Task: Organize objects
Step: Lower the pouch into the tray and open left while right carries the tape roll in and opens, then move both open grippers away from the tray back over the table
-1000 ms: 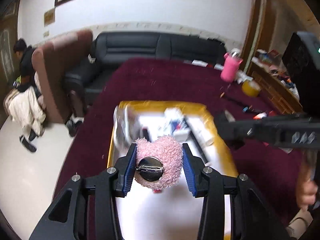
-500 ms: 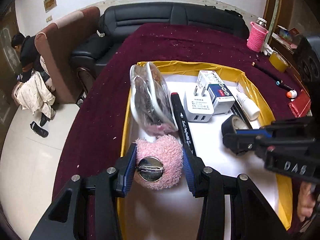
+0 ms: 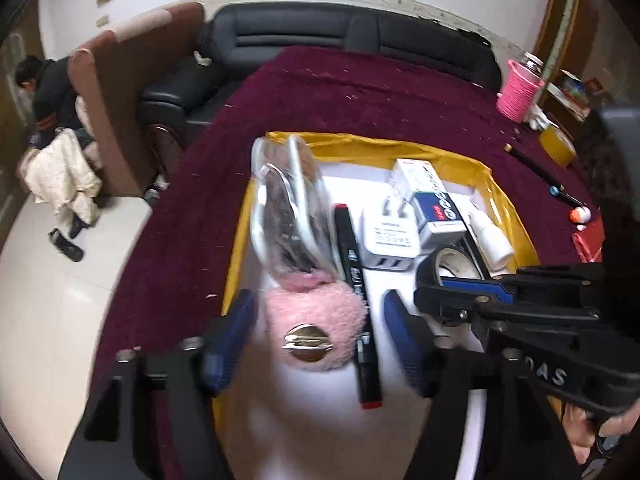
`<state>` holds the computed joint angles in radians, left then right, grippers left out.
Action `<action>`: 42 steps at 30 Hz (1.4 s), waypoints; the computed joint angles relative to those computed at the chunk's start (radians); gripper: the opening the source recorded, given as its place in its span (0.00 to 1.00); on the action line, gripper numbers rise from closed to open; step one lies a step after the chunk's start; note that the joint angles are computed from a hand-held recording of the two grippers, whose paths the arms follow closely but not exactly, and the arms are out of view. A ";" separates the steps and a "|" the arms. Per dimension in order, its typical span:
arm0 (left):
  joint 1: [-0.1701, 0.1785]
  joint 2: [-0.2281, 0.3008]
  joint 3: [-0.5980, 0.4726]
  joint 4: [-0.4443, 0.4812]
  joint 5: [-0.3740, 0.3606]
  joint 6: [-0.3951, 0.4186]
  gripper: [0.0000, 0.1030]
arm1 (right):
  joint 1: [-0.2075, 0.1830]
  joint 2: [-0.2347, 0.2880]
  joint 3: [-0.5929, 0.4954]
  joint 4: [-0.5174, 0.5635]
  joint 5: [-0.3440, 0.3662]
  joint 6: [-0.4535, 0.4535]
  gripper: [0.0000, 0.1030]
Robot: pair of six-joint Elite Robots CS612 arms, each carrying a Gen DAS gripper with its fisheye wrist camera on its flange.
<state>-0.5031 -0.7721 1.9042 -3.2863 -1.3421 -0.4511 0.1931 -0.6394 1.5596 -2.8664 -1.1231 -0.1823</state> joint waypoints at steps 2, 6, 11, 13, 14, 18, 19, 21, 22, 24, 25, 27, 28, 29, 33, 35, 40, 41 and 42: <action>-0.001 -0.011 0.020 -0.039 -0.009 -0.001 0.76 | -0.001 0.005 -0.010 0.012 0.006 0.006 0.13; -0.015 -0.036 0.060 -0.077 0.046 0.002 0.84 | -0.005 0.004 -0.015 0.038 0.014 0.012 0.14; -0.008 -0.065 0.111 -0.147 0.008 -0.037 0.86 | -0.023 -0.023 0.025 -0.015 0.062 0.038 0.40; -0.006 -0.074 0.137 -0.190 -0.005 -0.065 0.88 | -0.036 -0.042 0.059 -0.078 0.084 0.066 0.58; -0.004 -0.079 0.154 -0.220 -0.011 -0.088 0.88 | -0.043 -0.052 0.079 -0.110 0.090 0.076 0.60; -0.003 -0.087 0.195 -0.302 -0.016 -0.158 0.89 | -0.075 -0.095 0.162 -0.239 0.080 0.103 0.71; -0.005 -0.088 0.205 -0.319 -0.016 -0.175 0.89 | -0.085 -0.107 0.188 -0.282 0.063 0.106 0.74; -0.011 -0.091 0.218 -0.338 -0.016 -0.207 0.89 | -0.099 -0.125 0.227 -0.350 0.018 0.105 0.77; -0.016 -0.093 0.223 -0.340 -0.015 -0.217 0.89 | -0.106 -0.133 0.243 -0.381 -0.009 0.102 0.79; -0.030 -0.095 0.227 -0.346 -0.010 -0.218 0.89 | -0.124 -0.146 0.285 -0.459 -0.079 0.084 0.80; -0.039 -0.096 0.225 -0.346 -0.011 -0.212 0.90 | -0.135 -0.153 0.308 -0.506 -0.122 0.077 0.82; -0.054 -0.095 0.212 -0.340 -0.025 -0.198 0.90 | -0.157 -0.162 0.344 -0.582 -0.180 0.077 0.84; -0.063 -0.094 0.203 -0.334 -0.035 -0.188 0.90 | -0.174 -0.167 0.365 -0.627 -0.212 0.084 0.86; -0.074 -0.092 0.188 -0.320 -0.049 -0.172 0.90 | -0.187 -0.170 0.376 -0.656 -0.233 0.092 0.86; -0.116 -0.078 0.123 -0.261 -0.093 -0.103 0.90 | -0.253 -0.177 0.421 -0.807 -0.333 0.151 0.91; -0.137 -0.068 0.089 -0.241 -0.106 -0.064 0.90 | -0.292 -0.174 0.435 -0.889 -0.350 0.192 0.99; -0.208 -0.018 -0.018 -0.243 -0.089 0.115 0.90 | -0.403 -0.175 0.408 -0.745 -0.216 0.320 1.00; -0.220 -0.005 -0.043 -0.237 -0.079 0.157 0.90 | -0.426 -0.169 0.394 -0.687 -0.181 0.351 1.00; -0.233 0.009 -0.072 -0.217 -0.068 0.195 0.90 | -0.439 -0.162 0.386 -0.672 -0.164 0.374 1.00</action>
<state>-0.7359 -0.7627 1.8323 -3.5033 -1.4099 -0.2559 -0.2455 -0.8011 1.9459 -3.5379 -1.2873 0.1914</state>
